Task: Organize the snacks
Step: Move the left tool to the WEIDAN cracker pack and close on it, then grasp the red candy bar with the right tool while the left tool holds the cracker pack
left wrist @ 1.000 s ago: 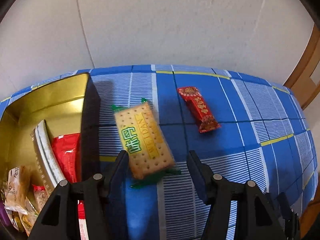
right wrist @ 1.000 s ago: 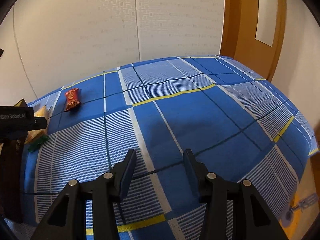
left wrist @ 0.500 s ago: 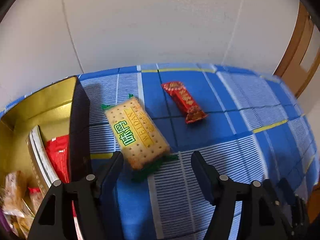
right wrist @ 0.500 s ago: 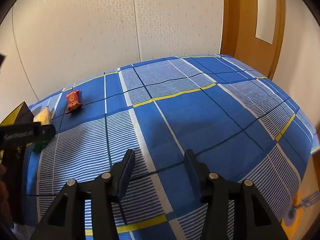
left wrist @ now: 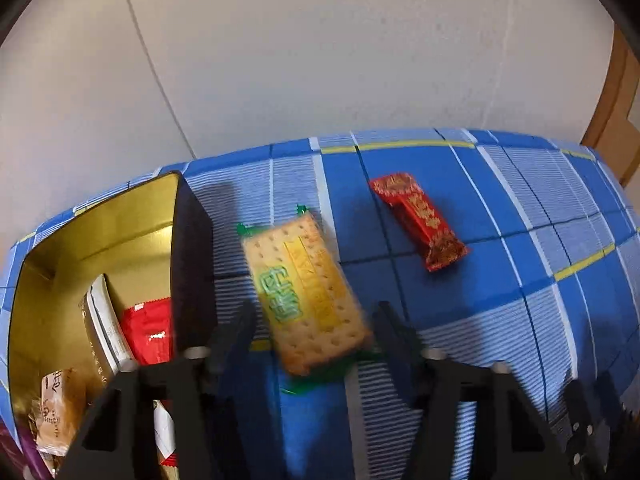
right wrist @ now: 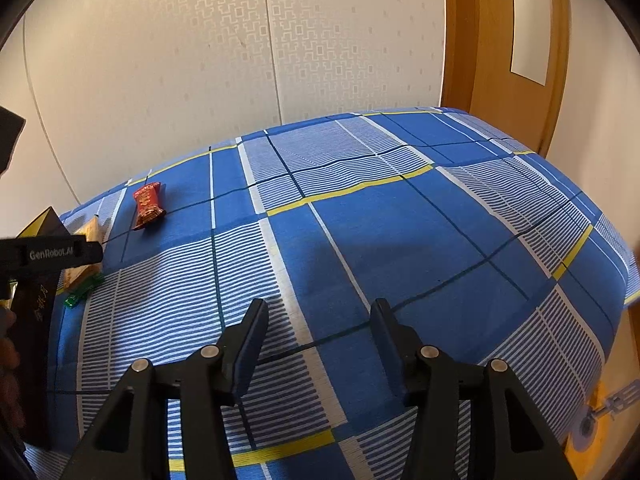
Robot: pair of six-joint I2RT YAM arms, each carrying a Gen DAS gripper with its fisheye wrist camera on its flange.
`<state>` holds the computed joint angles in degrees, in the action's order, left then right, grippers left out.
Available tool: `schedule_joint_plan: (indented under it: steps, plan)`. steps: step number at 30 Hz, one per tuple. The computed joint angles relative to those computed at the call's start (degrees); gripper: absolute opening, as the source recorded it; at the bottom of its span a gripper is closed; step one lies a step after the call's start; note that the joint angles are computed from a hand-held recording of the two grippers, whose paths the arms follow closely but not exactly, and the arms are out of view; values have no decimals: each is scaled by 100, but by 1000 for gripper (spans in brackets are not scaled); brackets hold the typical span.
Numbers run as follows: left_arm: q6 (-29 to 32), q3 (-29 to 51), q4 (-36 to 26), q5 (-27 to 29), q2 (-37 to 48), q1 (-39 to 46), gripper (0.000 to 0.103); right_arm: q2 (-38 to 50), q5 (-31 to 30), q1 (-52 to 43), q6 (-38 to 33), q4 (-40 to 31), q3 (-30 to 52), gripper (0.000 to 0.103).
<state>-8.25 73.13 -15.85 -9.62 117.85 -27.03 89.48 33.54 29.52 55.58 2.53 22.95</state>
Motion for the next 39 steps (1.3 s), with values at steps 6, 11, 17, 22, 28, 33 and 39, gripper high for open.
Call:
schedule_joint_plan:
  steps: [6, 11, 17, 22, 28, 33, 39]
  plan:
    - [35, -384, 156, 421, -309, -53, 51, 17, 0, 0, -1, 21, 11, 57]
    - [-6, -1394, 777, 740, -941, -280, 51, 46, 17, 20, 37, -8, 47, 57]
    - [-57, -2357, 1539, 558, -1460, -605, 51, -27, -38, -17, 20, 73, -15, 57]
    - [-170, -3064, 1868, 876, -1833, -565, 49, -360, -416, -231, -203, 660, -366, 50]
    - [-88, -3914, 2295, 1130, -2430, -562, 49, -353, -1137, -416, -1787, 996, 49, 31]
    - [-110, -4275, 2370, 1425, -2727, -393, 49, 391, -2128, -843, -3243, 407, 1454, 30]
    - [25, -4697, 2427, 1607, -3104, -151, 49, 1935, -2860, -1282, -3747, -653, 3593, 30]
